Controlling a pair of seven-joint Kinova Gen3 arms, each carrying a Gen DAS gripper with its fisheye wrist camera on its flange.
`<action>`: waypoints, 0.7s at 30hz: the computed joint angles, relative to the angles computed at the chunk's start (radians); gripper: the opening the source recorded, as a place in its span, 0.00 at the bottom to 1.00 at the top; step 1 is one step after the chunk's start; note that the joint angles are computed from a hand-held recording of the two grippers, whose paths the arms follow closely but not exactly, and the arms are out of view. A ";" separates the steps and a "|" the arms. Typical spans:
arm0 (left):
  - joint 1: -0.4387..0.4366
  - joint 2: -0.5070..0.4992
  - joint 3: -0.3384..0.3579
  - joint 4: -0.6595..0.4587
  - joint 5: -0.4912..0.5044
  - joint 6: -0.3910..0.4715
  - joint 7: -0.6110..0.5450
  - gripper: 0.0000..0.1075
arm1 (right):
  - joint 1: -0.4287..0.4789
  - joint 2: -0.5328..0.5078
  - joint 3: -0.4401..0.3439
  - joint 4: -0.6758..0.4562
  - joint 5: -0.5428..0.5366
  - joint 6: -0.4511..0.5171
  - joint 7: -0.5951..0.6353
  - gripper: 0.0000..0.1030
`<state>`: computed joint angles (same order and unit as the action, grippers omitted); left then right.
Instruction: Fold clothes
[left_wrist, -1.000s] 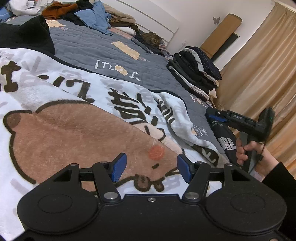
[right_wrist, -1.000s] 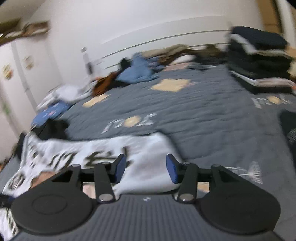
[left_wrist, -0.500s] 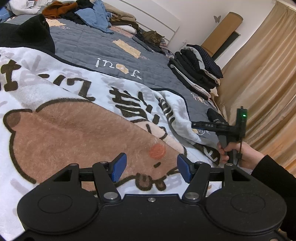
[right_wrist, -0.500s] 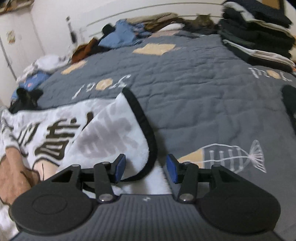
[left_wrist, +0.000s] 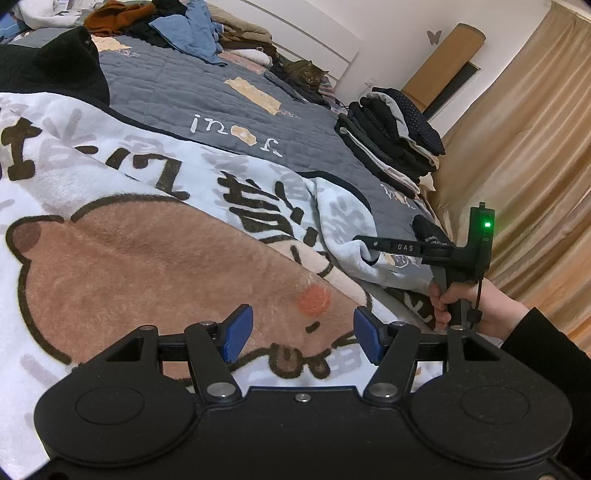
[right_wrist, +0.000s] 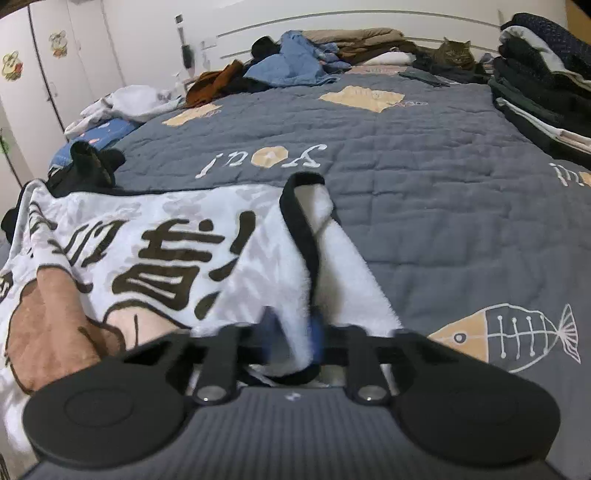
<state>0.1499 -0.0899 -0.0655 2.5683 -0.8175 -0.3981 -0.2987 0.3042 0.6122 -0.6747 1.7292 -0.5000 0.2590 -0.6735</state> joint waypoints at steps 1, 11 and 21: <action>0.000 0.001 -0.001 0.000 -0.004 -0.002 0.003 0.55 | -0.011 -0.015 0.012 0.013 -0.023 -0.027 0.015 0.09; -0.019 0.020 -0.001 -0.004 -0.046 -0.018 0.044 0.55 | -0.405 -0.146 0.459 0.001 -0.350 -0.412 0.375 0.07; -0.087 0.051 0.018 -0.008 -0.124 -0.033 0.095 0.55 | -0.781 0.045 0.922 -0.227 -0.698 -0.528 0.782 0.08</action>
